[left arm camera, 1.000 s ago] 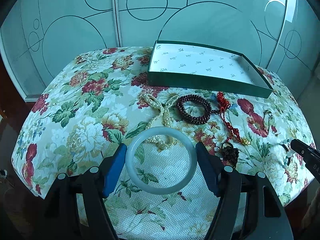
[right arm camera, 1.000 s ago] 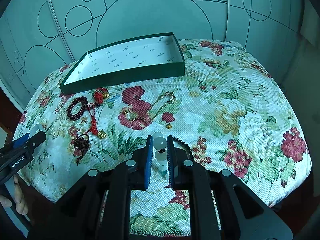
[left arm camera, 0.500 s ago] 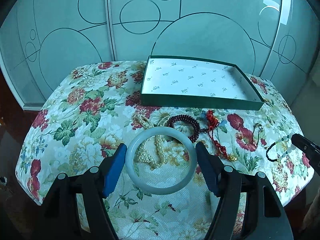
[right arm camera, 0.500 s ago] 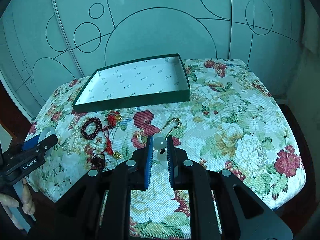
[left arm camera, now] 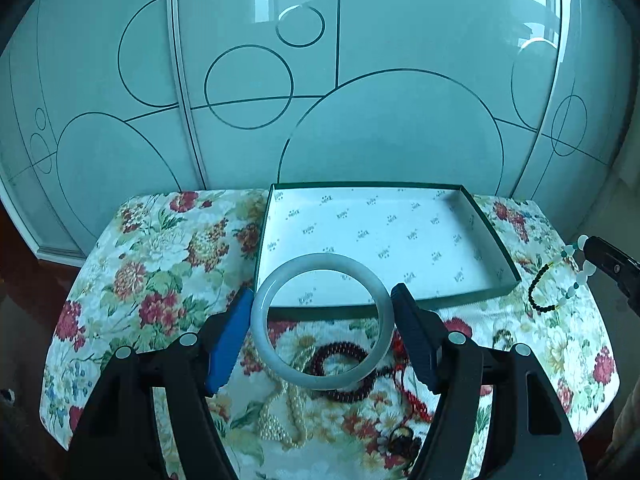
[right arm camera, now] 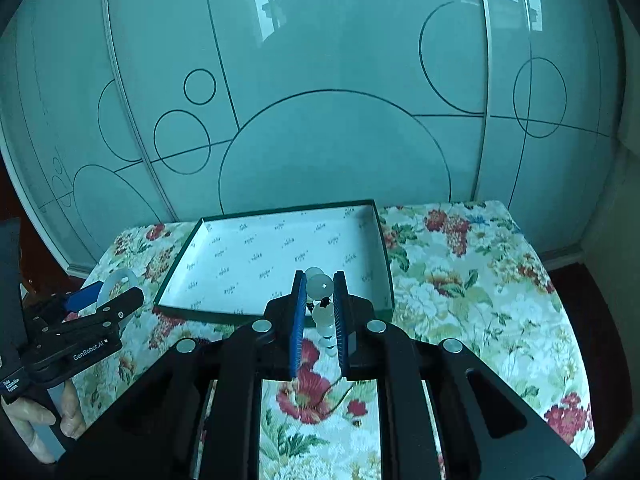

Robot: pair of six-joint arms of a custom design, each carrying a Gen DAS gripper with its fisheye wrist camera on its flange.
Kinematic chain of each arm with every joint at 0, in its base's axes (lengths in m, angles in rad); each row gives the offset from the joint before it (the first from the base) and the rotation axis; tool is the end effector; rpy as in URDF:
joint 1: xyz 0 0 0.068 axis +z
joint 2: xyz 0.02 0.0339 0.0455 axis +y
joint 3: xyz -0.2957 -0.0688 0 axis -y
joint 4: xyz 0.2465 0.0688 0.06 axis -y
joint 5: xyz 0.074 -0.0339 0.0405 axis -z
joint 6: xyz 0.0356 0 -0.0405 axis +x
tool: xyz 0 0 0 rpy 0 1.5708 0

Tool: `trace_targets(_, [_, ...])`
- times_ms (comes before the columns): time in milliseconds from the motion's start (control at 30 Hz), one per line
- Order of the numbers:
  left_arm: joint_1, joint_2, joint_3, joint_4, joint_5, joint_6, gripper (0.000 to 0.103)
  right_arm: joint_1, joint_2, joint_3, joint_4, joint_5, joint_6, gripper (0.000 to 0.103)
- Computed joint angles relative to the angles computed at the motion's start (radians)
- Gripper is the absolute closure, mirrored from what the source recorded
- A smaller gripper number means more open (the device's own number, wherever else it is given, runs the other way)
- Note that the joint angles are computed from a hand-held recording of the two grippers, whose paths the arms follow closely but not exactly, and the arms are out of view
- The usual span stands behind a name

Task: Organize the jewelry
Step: 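Carry bangle and bead bracelet into the green box and open both tools, then lift both open tools out of the box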

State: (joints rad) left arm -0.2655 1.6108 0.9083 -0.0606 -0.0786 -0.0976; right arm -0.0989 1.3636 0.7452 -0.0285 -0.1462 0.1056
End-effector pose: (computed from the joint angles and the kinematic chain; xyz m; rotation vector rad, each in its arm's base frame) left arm 0.3268 -0.0860 0.2198 0.1565 2.3274 -0.0898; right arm 0.2811 -0.0227 0.2430 0.1456 2.2099 0.1658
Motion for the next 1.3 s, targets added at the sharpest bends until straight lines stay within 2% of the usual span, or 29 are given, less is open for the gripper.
trace_targets(233, [0.008,0.184,0.232,-0.03,-0.003,0.001,0.033,-0.036,0.22,0.164,0.061,-0.033,0.008,0.09])
trace_targets(467, [-0.004,0.431,0.378,-0.034,-0.024,0.017,0.033,-0.035,0.526,0.287,0.067,-0.039,0.027,0.09])
trace_targets(667, [-0.003,0.557,0.449,-0.054,-0.004,0.007,0.033,-0.033,0.645,0.315,0.089,-0.039,0.042,0.089])
trace_targets(767, [-0.006,0.59,0.471,-0.073,0.0,0.003,0.033,-0.036,0.661,0.314,0.101,-0.05,0.04,0.086])
trace_targets(800, [-0.009,0.599,0.477,-0.08,-0.007,0.003,0.033,-0.036,0.662,0.31,0.107,-0.051,0.038,0.082])
trace_targets(867, [-0.017,0.6,0.465,-0.06,-0.027,0.003,0.024,-0.036,0.657,0.301,0.123,-0.045,0.036,0.066])
trace_targets(900, [-0.019,0.595,0.455,-0.047,-0.033,0.001,0.023,-0.036,0.652,0.297,0.128,-0.041,0.036,0.064])
trace_targets(1100, [-0.014,0.507,0.389,-0.031,-0.017,0.0,0.023,-0.051,0.55,0.222,0.152,-0.05,0.04,0.064])
trace_targets(1300, [0.009,0.323,0.188,0.011,0.004,-0.031,0.021,-0.05,0.373,0.037,0.179,-0.05,0.036,0.064])
